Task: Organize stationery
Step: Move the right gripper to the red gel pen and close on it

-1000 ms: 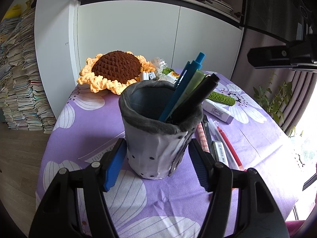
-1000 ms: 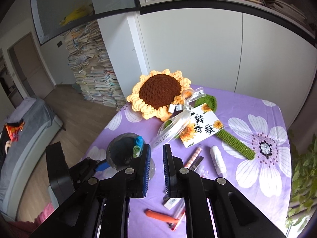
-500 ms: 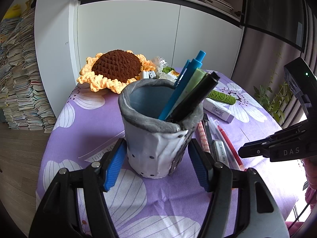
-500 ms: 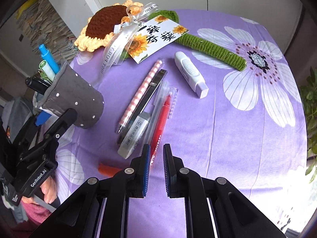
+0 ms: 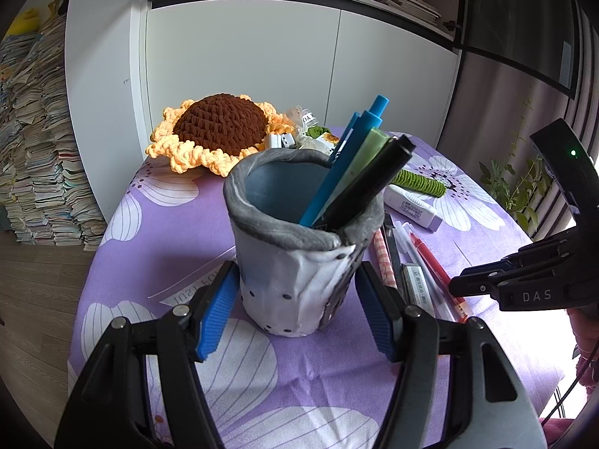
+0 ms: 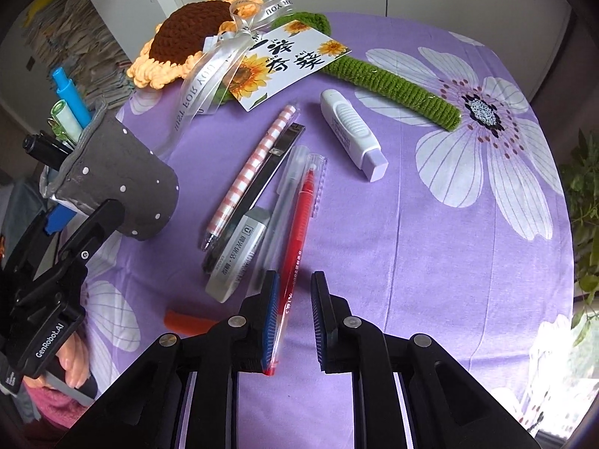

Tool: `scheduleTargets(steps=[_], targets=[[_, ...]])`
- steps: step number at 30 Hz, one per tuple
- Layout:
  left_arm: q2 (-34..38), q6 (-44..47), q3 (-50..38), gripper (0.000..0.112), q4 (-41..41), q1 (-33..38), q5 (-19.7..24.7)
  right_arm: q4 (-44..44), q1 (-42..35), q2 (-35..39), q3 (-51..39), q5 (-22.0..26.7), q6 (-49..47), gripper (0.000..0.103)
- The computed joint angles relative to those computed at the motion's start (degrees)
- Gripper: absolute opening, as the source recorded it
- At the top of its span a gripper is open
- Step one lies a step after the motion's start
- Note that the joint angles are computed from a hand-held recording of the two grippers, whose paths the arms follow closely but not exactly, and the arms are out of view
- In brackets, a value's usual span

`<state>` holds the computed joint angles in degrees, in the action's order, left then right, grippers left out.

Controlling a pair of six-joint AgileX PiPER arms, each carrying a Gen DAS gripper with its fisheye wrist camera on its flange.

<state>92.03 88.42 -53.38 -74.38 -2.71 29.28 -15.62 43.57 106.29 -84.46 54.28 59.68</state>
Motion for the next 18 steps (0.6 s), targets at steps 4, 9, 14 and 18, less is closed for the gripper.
scheduleTargets(steps=[4,9,14,18], targets=[[0.01,0.02,0.00,0.063,0.00,0.01,0.00,-2.79,1.24,0.49,-0.98,3.01,0.99,0.015],[0.03,-0.19,-0.08,0.063,0.19,0.00,0.03,-4.95,3.11,3.53,-4.42,7.17,-0.43,0.011],[0.02,-0.25,-0.09,0.063,0.23,-0.02,0.04,-4.64,2.51,0.82,-1.64,7.73,0.04,0.010],[0.01,-0.28,-0.09,0.063,0.27,-0.02,0.03,-3.84,2.37,-2.43,1.40,9.48,-1.70,0.010]])
